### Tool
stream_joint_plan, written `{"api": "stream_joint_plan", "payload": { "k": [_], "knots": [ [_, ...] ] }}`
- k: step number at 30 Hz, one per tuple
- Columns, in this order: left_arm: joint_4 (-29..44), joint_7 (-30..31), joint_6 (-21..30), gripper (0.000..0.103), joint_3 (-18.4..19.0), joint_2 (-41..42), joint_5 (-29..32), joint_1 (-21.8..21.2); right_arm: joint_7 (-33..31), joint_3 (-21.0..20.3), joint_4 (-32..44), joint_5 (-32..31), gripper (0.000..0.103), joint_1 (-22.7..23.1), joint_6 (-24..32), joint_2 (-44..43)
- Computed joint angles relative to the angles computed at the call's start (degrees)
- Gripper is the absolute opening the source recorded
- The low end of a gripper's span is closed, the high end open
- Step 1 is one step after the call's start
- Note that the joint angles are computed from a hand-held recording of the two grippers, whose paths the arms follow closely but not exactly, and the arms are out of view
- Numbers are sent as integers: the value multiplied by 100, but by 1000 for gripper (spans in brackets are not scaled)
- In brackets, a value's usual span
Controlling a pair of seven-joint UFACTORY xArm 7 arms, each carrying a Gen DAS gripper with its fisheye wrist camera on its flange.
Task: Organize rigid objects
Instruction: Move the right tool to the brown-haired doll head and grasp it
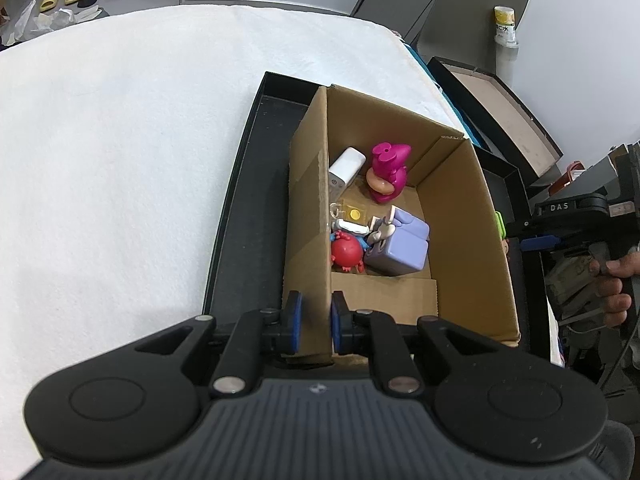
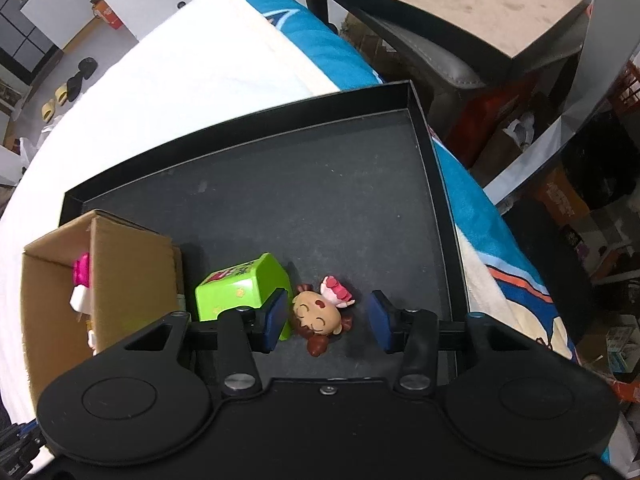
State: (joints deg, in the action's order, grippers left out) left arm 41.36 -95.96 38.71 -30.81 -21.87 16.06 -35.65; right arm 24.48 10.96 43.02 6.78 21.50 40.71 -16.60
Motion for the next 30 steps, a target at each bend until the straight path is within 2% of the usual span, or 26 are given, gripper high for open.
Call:
{"api": "stream_joint_plan", "payload": {
  "k": [10,13,22,26,30],
  "knots": [
    [22,8,13,14,17,44,20,-10,-222,-114,-119,406,41,45,-221,167],
    [20,1,8,14,22,47,20,-12,-324,-113,-32,370,31,46,-37,191],
    [7,15,13,14,28,30,19,-23,-446,-78,-16,277,32,20,307,164],
    [9,11,19,14,22,27,18,-22,-514,52,10,-96,33,38,532,104],
    [4,15,3,14,23,22,18,-22,-726,94,67,-214,38,125,697,90]
  ]
}}
